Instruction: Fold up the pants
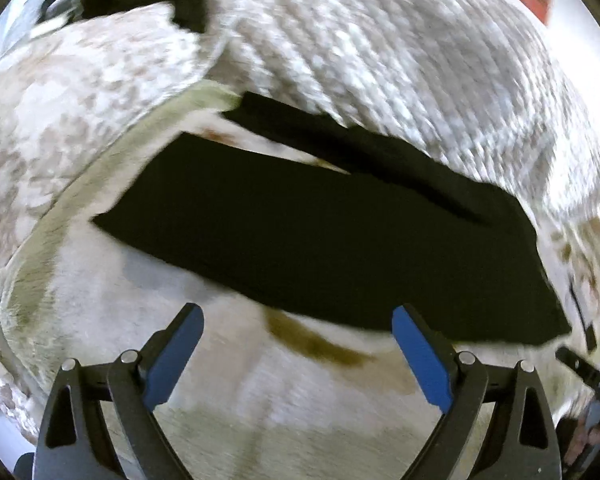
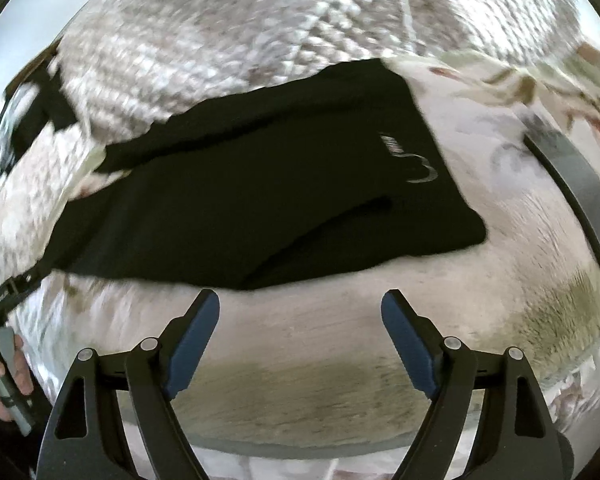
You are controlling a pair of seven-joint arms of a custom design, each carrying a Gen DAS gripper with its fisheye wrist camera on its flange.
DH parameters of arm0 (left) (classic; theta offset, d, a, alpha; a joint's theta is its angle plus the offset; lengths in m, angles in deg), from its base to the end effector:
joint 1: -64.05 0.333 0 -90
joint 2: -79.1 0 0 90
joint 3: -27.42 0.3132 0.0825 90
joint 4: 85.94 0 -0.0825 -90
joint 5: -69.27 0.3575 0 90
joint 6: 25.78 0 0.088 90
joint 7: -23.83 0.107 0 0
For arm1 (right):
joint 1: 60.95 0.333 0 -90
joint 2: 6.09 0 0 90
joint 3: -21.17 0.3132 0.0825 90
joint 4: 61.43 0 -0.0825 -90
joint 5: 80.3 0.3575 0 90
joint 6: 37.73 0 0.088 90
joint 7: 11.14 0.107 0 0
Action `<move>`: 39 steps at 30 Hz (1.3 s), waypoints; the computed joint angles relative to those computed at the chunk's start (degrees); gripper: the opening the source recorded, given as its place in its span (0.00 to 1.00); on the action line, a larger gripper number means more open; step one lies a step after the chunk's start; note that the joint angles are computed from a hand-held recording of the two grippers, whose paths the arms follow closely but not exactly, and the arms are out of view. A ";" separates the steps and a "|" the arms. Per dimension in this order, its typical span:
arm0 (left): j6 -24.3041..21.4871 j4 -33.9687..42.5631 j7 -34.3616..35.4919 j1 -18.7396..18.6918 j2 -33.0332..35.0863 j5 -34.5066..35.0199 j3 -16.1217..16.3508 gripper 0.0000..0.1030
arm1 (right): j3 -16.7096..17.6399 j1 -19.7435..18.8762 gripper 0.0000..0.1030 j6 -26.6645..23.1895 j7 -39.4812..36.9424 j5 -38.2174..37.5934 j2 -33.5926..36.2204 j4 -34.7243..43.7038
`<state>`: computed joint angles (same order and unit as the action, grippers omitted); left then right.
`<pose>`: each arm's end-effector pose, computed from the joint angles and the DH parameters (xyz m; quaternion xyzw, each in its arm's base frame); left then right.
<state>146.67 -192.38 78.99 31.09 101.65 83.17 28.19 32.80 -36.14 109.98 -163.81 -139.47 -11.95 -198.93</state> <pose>0.5505 -0.3686 0.4109 -0.5929 0.7140 -0.3477 0.1333 0.3776 0.2981 0.3910 -0.4445 0.8254 -0.2169 0.2723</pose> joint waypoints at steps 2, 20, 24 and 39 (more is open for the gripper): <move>-0.22 0.52 -0.89 0.98 0.66 -1.44 0.07 0.94 | -0.76 -1.11 0.79 2.97 4.33 -1.86 -1.14 -2.15; -1.42 13.18 0.21 -0.57 10.71 -8.74 5.65 0.68 | -3.77 -7.06 0.46 6.88 34.45 -23.45 -1.44 -4.07; -6.21 17.39 -4.76 -2.91 12.74 -4.18 9.21 0.24 | -4.51 -7.77 0.21 7.24 33.97 -22.73 -1.30 -4.38; -2.04 -4.51 -13.38 0.17 -5.79 9.54 5.19 0.04 | 0.28 -6.27 0.10 7.93 27.71 -10.97 -17.77 -14.86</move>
